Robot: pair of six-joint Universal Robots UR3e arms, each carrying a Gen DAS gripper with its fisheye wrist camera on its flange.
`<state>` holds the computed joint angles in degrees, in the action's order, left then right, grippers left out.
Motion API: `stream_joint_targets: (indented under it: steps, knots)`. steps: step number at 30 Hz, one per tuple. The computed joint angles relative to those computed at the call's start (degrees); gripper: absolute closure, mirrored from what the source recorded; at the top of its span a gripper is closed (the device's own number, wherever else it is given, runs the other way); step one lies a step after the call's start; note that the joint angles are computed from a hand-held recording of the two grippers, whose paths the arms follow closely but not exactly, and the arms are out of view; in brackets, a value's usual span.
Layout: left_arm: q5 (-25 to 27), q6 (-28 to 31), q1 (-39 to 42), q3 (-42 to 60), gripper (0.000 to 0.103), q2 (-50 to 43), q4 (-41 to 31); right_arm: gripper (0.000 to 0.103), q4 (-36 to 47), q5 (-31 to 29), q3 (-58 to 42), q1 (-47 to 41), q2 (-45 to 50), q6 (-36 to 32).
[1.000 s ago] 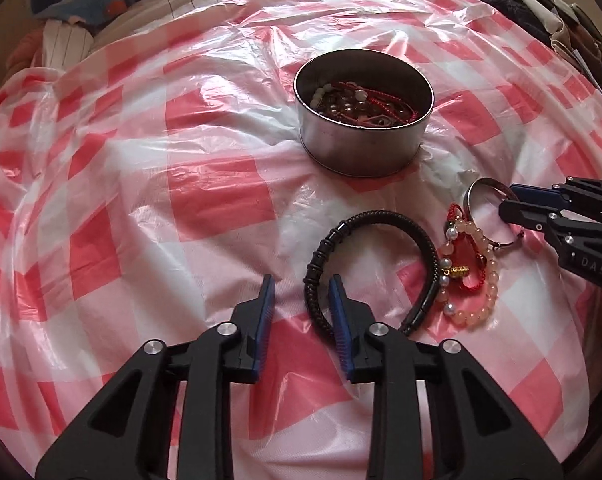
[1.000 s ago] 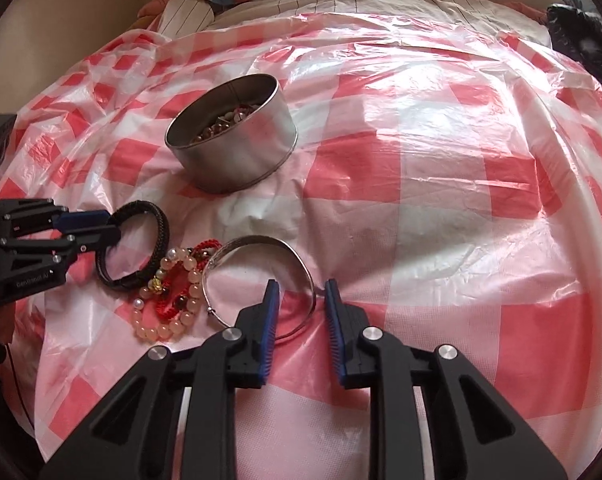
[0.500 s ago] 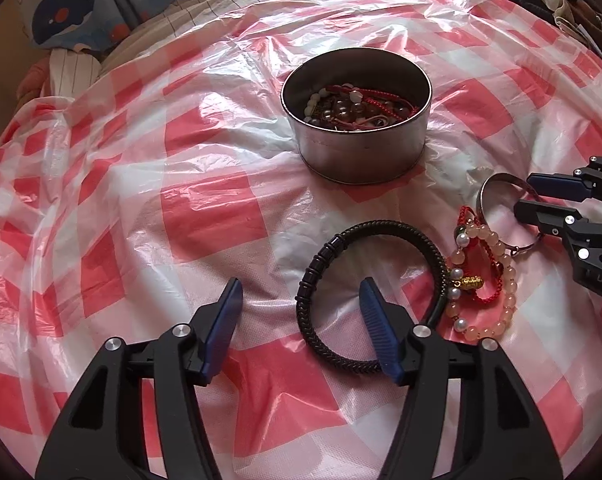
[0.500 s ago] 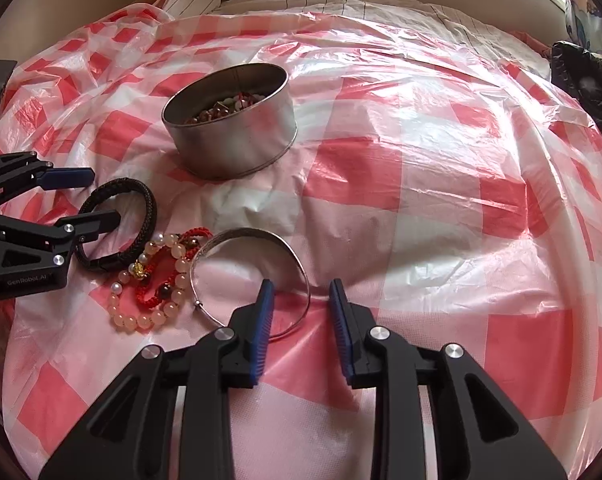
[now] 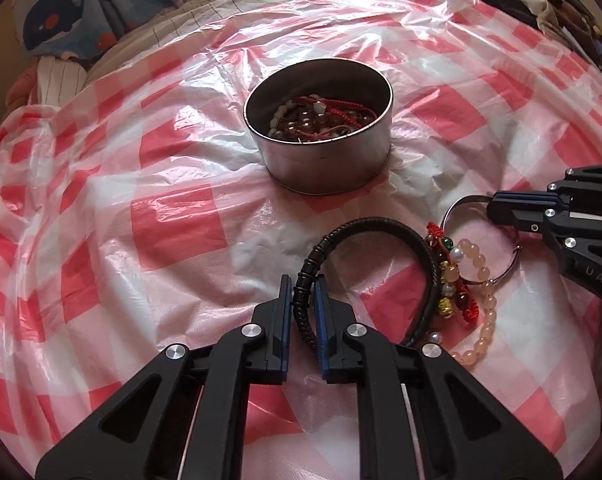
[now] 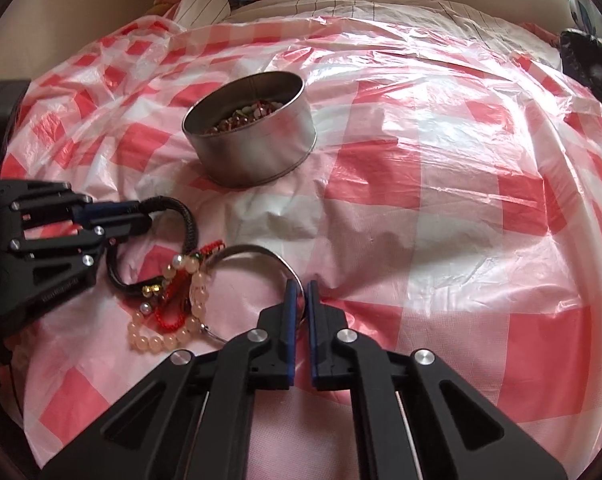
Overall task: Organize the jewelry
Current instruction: 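Grasp the silver open bangle with the right gripper while the left gripper holds the black bracelet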
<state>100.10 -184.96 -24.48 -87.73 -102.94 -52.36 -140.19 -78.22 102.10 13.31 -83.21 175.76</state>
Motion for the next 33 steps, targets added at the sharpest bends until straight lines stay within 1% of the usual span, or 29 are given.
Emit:
stream_joint_targets:
  steps: [7, 8, 9, 10, 11, 14, 16, 17, 18, 21, 27, 29, 31, 33]
  knots:
    - [-4.48, -5.49, 4.85, -7.97, 0.094, 7.05, 5.39, 0.096, -3.47, -1.24, 1.09, 0.3, -0.59, 1.63]
    - [-4.89, -5.99, 5.31, -8.94, 0.094, 7.81, 5.7, 0.092, -3.25, -1.23, 1.05, 0.29, -0.53, 1.79]
    - [-5.14, -6.39, 5.54, -9.55, 0.094, 8.2, 5.86, 0.076, -3.44, -1.46, 1.17, 0.38, -0.52, 2.02]
    - [-5.53, -6.93, 5.77, -10.25, 0.094, 8.58, 6.07, 0.068, -3.78, -1.61, 1.31, 0.5, -0.53, 1.99]
    - [-6.0, -7.48, 6.04, -10.81, 0.094, 8.79, 6.21, 0.064, -3.87, -1.59, 1.32, 0.64, -0.46, 1.63]
    - [-6.84, -8.49, 6.47, -11.5, 0.092, 8.3, 6.62, 0.064, -3.64, -2.9, 1.01, 1.84, 0.44, 0.95]
    - [-7.41, -8.46, 6.83, -11.89, 0.089, 7.93, 7.24, 0.068, -4.02, -3.93, 1.01, 2.51, 0.8, 0.7]
    - [-7.45, -8.46, 6.79, -11.89, 0.088, 7.77, 7.41, 0.078, -4.03, -3.55, 1.26, 2.3, 0.63, 0.56]
    - [-7.56, -8.36, 6.74, -11.8, 0.085, 7.55, 7.47, 0.095, -3.99, -2.85, 1.6, 1.84, 0.34, 0.61]
    - [-6.98, -8.64, 6.24, -11.84, 0.083, 7.15, 8.52, 0.098, -5.79, 0.58, 3.75, 0.14, -1.31, 1.1]
    - [-7.14, -8.7, 6.35, -12.9, 0.082, 7.07, 10.83, 0.098, -8.29, 1.53, 4.75, -1.1, -2.02, 2.96]
    - [-6.92, -8.51, 5.95, -12.42, 0.078, 6.78, 10.73, 0.097, -7.3, 1.22, 3.81, -1.01, -1.34, 3.38]
    - [-6.53, -8.07, 5.38, -12.27, 0.071, 6.36, 11.16, 0.097, -7.28, 0.44, 3.39, -0.7, -0.93, 3.79]
    - [-5.7, -7.84, 4.6, -11.94, 0.068, 5.74, 11.48, 0.097, -7.57, 0.07, 3.41, -0.56, -0.82, 4.07]
